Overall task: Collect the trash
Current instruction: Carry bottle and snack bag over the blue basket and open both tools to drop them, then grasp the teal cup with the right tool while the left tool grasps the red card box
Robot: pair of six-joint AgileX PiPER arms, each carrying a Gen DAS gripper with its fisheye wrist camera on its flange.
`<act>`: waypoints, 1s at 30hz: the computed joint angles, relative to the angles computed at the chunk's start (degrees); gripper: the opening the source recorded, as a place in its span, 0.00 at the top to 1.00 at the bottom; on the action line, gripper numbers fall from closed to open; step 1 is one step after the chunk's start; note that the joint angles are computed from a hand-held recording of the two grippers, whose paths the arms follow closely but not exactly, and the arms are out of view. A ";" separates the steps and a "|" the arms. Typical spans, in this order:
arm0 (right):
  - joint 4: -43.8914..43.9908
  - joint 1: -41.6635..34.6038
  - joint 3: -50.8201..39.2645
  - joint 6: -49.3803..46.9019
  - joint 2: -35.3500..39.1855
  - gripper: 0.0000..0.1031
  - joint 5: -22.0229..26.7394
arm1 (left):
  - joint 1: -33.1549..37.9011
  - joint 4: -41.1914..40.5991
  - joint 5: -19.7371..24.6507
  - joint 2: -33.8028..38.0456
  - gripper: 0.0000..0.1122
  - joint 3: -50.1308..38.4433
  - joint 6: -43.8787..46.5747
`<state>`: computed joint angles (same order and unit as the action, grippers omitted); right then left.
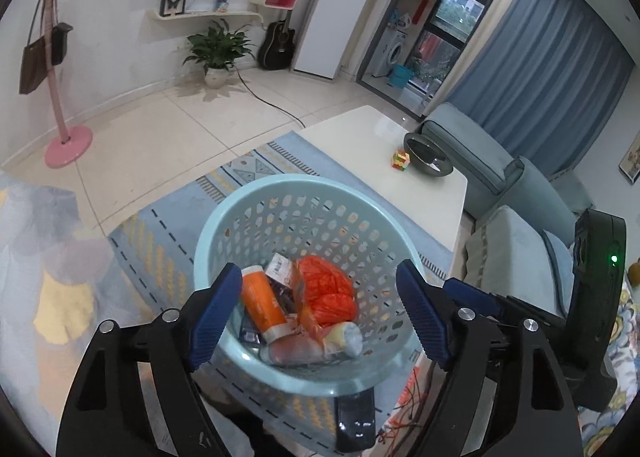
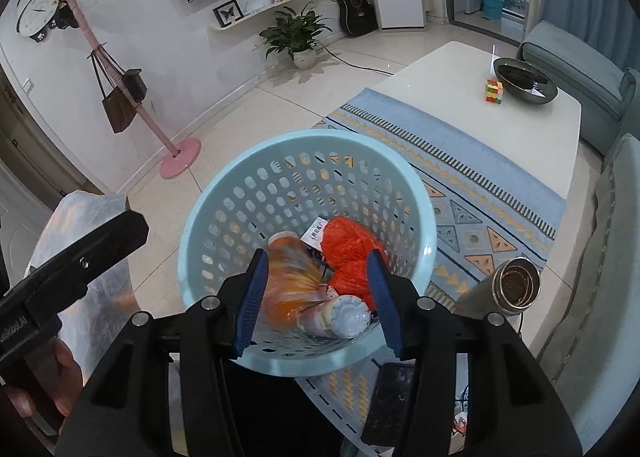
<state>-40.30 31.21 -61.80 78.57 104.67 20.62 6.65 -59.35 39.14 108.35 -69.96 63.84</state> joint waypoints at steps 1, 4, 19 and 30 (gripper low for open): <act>0.17 0.14 -0.34 -0.25 0.05 0.54 0.16 | 0.57 -0.96 0.14 -0.64 0.31 0.80 1.03; -0.67 1.18 -0.75 0.38 -0.48 0.54 1.21 | 1.53 -2.18 0.16 -2.57 0.31 2.72 2.05; -11.98 18.16 -12.21 4.90 -0.10 0.37 12.50 | 23.71 -10.17 11.68 -19.73 0.31 14.66 14.35; 3.71 27.29 -35.39 -16.46 15.79 0.37 15.04 | 43.60 -8.52 11.96 -16.96 0.26 8.14 13.26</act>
<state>-36.58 58.49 -97.19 62.12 120.46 35.67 50.24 -67.86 51.10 91.39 -61.82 77.10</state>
